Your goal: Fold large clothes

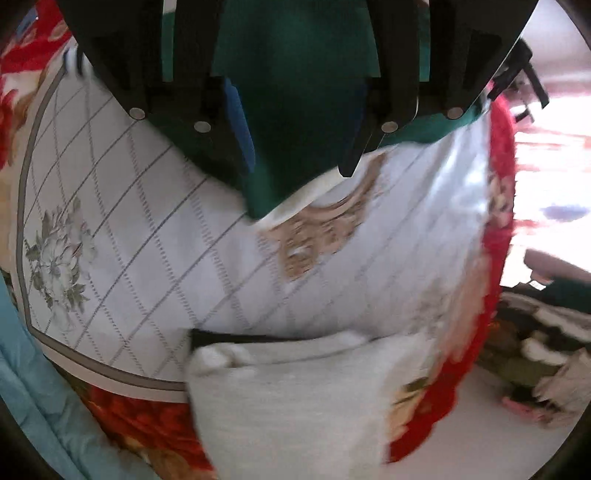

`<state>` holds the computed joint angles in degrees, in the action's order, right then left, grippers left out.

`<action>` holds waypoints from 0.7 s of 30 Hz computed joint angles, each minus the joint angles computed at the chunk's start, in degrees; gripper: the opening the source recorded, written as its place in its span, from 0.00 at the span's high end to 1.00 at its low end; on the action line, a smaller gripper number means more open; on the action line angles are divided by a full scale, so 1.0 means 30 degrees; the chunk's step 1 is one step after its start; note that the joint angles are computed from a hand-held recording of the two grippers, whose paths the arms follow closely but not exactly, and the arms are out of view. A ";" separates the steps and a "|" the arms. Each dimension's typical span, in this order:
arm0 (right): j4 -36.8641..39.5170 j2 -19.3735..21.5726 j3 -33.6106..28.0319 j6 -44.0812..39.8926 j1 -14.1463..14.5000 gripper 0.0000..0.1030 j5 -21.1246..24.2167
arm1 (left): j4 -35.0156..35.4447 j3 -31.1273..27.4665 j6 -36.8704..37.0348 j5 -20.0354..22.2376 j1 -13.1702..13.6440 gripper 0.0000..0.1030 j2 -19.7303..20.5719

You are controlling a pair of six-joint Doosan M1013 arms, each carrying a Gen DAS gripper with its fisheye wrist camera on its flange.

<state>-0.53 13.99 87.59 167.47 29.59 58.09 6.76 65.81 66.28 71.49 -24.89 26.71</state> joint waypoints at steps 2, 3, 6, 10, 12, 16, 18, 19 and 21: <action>0.1265 0.0416 -0.0427 -0.1369 0.0302 0.52 -0.0712 | 0.1417 0.0166 -0.0518 -0.0298 -0.0456 0.08 -0.0257; 0.2315 0.0881 -0.0802 -0.2477 0.0340 0.52 -0.0694 | 0.2152 0.0283 -0.0550 -0.0621 -0.0765 0.08 -0.0312; 0.3998 0.2638 -0.1901 -0.4692 0.0466 0.53 -0.0525 | 0.3269 -0.0207 -0.0588 0.0082 -0.1099 0.08 0.0824; 0.3156 0.4456 -0.2864 -0.3559 0.0578 0.54 0.0943 | 0.2181 -0.1348 -0.0521 0.1311 -0.0373 0.04 0.2656; 0.2127 0.4820 -0.3069 -0.2650 0.0662 0.54 0.1190 | 0.0432 -0.1638 -0.0262 0.1272 0.0149 0.00 0.3087; 0.1596 0.5514 -0.3639 -0.2269 0.0586 0.53 0.2005 | 0.0392 -0.1959 0.0713 0.1371 0.0144 0.00 0.3268; 0.2069 0.5875 -0.4301 -0.3063 0.0319 0.53 0.3025 | 0.0814 -0.2016 0.0982 0.1596 -0.0014 0.00 0.3064; 0.2357 0.5714 -0.4271 -0.3024 0.0198 0.53 0.2944 | 0.0963 -0.1953 0.1102 0.1608 -0.0126 0.00 0.2831; 0.2143 0.4833 -0.3575 -0.2351 0.0142 0.53 0.1792 | 0.0991 -0.1699 0.1407 0.1416 -0.0369 0.00 0.2307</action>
